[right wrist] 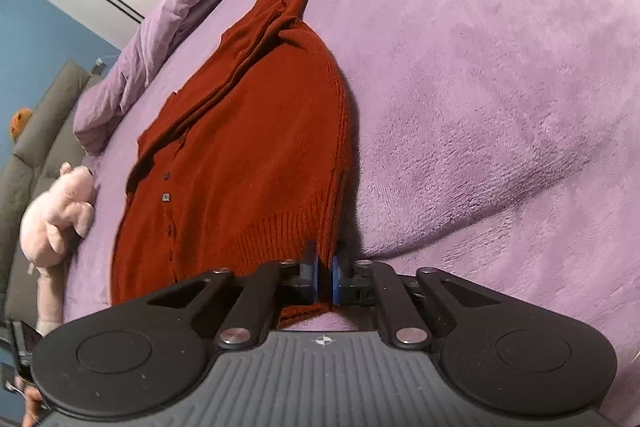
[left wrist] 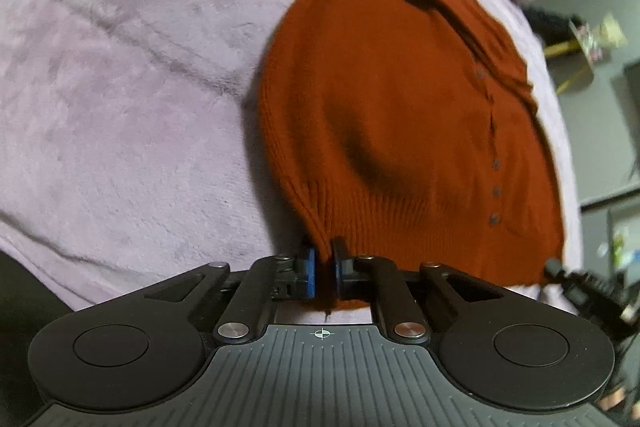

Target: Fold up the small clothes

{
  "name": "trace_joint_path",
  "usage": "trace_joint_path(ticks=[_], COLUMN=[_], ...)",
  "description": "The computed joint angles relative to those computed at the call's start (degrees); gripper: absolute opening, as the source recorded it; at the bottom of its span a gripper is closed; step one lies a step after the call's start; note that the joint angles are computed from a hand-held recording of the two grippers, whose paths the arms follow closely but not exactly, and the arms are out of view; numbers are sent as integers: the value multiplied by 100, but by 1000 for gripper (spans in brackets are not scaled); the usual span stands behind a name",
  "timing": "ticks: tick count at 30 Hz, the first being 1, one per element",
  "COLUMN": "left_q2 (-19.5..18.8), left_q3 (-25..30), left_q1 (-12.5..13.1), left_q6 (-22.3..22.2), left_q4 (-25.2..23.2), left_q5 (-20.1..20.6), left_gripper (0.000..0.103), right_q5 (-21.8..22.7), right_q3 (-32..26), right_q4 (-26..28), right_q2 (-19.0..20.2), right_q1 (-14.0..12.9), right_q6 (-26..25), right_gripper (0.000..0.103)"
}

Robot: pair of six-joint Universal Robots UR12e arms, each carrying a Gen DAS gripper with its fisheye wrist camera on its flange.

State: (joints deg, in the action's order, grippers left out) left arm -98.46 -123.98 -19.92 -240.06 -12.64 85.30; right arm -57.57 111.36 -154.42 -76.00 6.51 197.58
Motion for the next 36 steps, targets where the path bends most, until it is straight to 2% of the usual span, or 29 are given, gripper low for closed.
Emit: trace_joint_path(ticks=[1, 3, 5, 7, 8, 9, 10, 11, 12, 13, 16, 19, 22, 25, 27, 31, 34, 36], left_q2=[9, 65, 171, 282, 321, 356, 390, 411, 409, 395, 352, 235, 41, -230, -436, -783, -892, -910], left_q3=[-19, -39, -92, -155, -165, -161, -127, -102, -117, -152, -137, 24, 285, 587, 824, 1160, 1312, 1345], left_q1=[1, -46, -130, -168, -182, -182, -173, -148, -111, -70, 2, 160, 319, 461, 526, 613, 626, 610], left_q6=[-80, -149, -203, -207, -182, -121, -75, -104, -206, -323, -371, -120, 216, 329, 305, 483, 781, 899], left_q4=[104, 358, 769, 1169, 1220, 1122, 825, 591, 583, 722, 1067, 1357, 1499, 1372, 1067, 612, 185, 110], left_q5=[-4, 130, 357, 466, 511, 537, 557, 533, 468, 387, 383, 427, 605, 841, 1062, 1217, 1387, 1464], left_gripper=[7, 7, 6, 6, 6, 6, 6, 6, 6, 6, 6, 6, 6, 6, 6, 6, 7, 9], right_q5=[104, 589, 1144, 1504, 1698, 1652, 1365, 1097, 1069, 1231, 1533, 1493, 1222, 611, 172, -811, -1362, -1589], right_q3=[21, 107, 256, 398, 439, 453, 437, 381, 343, 336, 272, -80, -644, -1268, -1648, -2315, -2689, -2729], right_q4=[-80, -442, -1186, -2126, -2383, -2400, -2177, -1715, -1463, -1452, -2222, -2186, -1990, -1746, -1482, -866, -417, -293], right_q2=[8, 58, 135, 245, 275, 246, 172, 90, 84, 119, 307, 473, 740, 1044, 1248, 1624, 1876, 1907], right_q1=[-23, -133, -292, -419, -499, -517, -453, -397, -397, -434, -484, -434, -270, -10, 158, 505, 697, 736], right_q6=[124, 599, 1479, 2474, 2726, 2737, 2509, 2089, 1910, 1970, 2566, 2445, 2244, 1747, 1430, 715, 155, -109], right_gripper=[5, 4, 4, 4, 4, 4, 4, 4, 4, 4, 4, 4, 4, 4, 4, 4, 4, 6])
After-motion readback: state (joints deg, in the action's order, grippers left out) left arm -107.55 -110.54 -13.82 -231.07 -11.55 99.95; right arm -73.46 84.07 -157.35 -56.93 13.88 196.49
